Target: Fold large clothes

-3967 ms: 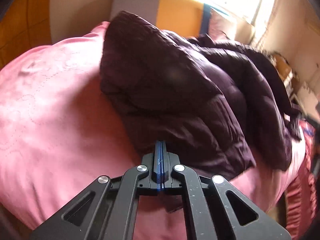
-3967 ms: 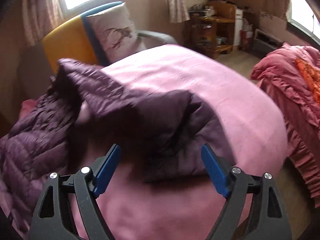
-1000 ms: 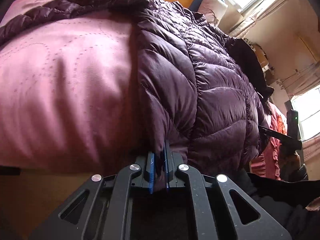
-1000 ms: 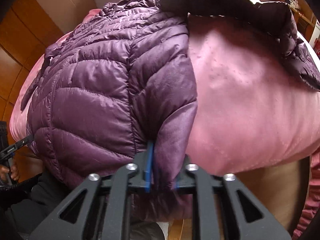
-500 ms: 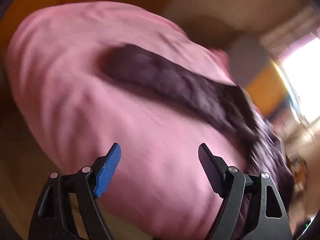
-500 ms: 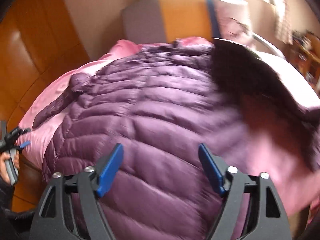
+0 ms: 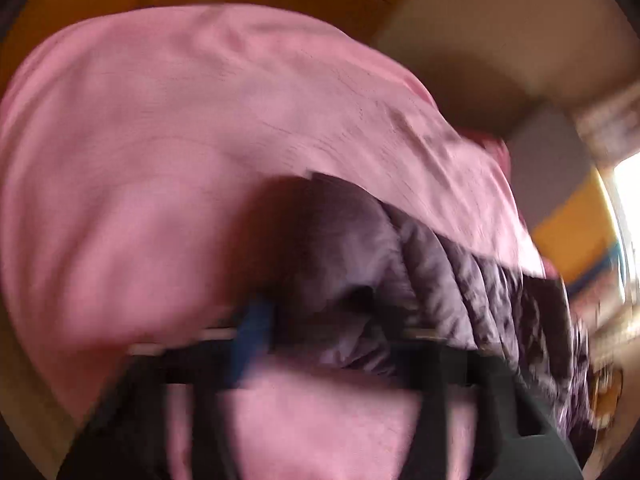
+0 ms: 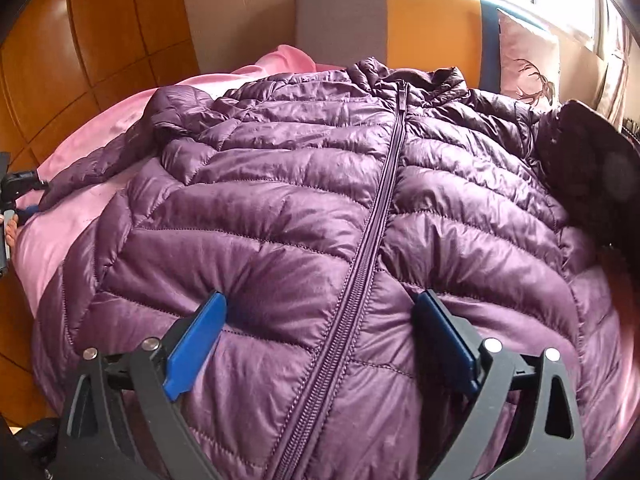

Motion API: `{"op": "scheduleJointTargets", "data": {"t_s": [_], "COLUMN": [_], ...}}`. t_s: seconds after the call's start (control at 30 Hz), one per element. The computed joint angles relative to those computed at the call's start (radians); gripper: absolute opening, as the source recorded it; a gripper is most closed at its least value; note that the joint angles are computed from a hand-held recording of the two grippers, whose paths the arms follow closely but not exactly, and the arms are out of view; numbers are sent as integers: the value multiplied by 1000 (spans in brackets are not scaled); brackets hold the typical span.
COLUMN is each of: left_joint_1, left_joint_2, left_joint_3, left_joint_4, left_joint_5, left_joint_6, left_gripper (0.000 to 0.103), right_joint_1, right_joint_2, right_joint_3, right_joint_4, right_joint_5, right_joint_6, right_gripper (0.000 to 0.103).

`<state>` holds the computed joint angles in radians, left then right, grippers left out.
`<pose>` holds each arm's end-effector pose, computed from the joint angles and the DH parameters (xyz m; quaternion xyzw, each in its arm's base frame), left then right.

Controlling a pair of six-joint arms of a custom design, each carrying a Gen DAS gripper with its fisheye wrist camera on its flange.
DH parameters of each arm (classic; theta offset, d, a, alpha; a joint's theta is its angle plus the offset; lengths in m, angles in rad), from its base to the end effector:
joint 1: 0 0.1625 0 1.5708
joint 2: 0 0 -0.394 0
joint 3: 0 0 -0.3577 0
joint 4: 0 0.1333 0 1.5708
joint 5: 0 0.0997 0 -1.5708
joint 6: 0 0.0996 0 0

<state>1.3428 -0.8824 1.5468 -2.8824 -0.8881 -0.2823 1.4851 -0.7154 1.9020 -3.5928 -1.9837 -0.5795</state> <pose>0.0423 -0.6854 0.2447 -0.1307 0.8902 -0.3700 0.2315 0.0445 -0.5719 0.1020 0.1380 -0.8878 0.3141 0.3067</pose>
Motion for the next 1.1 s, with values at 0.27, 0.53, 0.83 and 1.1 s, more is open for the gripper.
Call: {"op": "scheduleJointTargets", "data": {"t_s": [0.27,0.53,0.83,1.1], "left_joint_1": [-26,-38,-204,-344], "left_joint_2": [-94,-130,-91,99], "left_joint_3": [151,255,353,321], "left_joint_4": [-155,-163,-484,-502], "left_joint_5": [206,264,204,-100], "left_joint_6": [105,39,212,307], "left_gripper": [0,0,75,75], "right_joint_1": [-23,-24,-11,-73], "right_joint_2": [-7,11,-17,-158], "right_joint_3": [5,-13,15,115], "right_joint_4": [13,6,9,-91], "right_joint_5": [33,13,19,36], "right_joint_6": [18,0,17,100], "right_gripper": [98,100,100,100]}}
